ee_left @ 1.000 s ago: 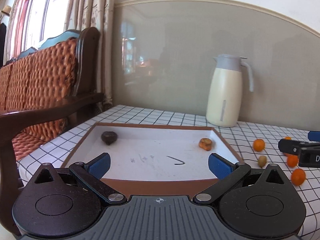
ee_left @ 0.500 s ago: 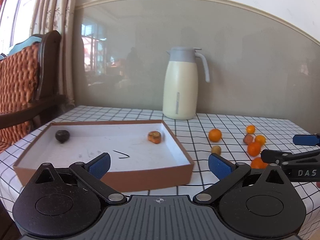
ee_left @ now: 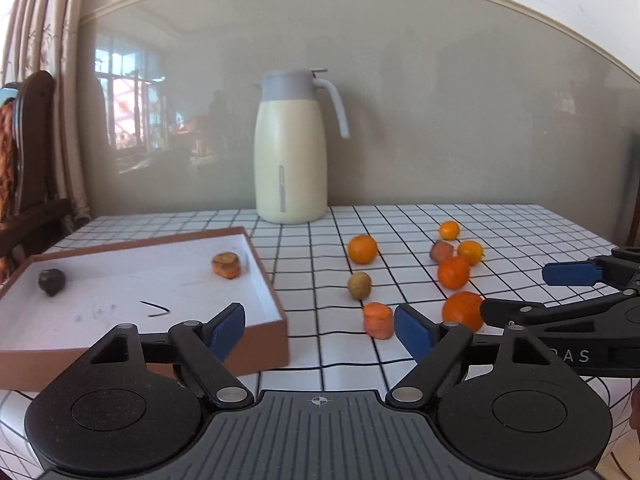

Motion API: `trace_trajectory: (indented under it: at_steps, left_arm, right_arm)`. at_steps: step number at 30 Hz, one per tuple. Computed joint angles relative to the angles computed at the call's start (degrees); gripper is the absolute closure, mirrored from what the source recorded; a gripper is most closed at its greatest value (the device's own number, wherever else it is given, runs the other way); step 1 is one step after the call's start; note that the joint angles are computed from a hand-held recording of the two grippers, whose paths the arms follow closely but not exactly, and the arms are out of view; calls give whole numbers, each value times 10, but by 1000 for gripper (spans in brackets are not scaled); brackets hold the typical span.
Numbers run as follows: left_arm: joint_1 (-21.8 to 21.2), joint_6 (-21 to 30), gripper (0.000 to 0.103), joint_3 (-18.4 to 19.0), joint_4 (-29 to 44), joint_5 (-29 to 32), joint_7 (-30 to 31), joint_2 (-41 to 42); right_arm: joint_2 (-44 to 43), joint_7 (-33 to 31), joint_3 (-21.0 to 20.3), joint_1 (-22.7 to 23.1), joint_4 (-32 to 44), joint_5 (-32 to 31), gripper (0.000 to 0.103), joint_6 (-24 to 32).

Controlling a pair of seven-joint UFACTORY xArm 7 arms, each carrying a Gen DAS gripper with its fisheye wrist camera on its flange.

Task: Organize fruits
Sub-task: 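Grasp the carrot piece with the left tool while the right tool grasps an orange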

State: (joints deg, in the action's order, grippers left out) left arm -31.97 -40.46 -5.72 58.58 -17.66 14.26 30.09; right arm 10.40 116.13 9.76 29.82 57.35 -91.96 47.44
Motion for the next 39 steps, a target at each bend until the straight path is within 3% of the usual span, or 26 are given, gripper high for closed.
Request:
trace_trajectory:
  at_steps: [4,12,16,20,29,34,39]
  left_arm:
    - [6,18,35,-8,19,28,-11,16]
    - [-9,62,36,5,74,24,-13,53]
    - [-5,90,44,5,100,44,-28,67]
    - [-4,112,45,8,124,52,-45,80]
    - [-9,155,49,23,187,71,-79,117]
    - [-40,165,49,51,208,58,-76,130]
    - [-52,181,49,56,230,57,-78,141]
  right_arm:
    - [2,-4,-2,-4,-4,0,49,-14]
    - [26,-10,-13,-15,14,-2,59,-45]
    - [40,-18,-21,-19,29,0,61,-59]
    - [52,-23,-27,-23,41,7,67,-77]
    - [65,-6,-41,-28,56,-3,68,-104]
    - [66,-5,-46,-33,56,5,69,-105]
    - [59,7,-49,-40,43,4,70,-100]
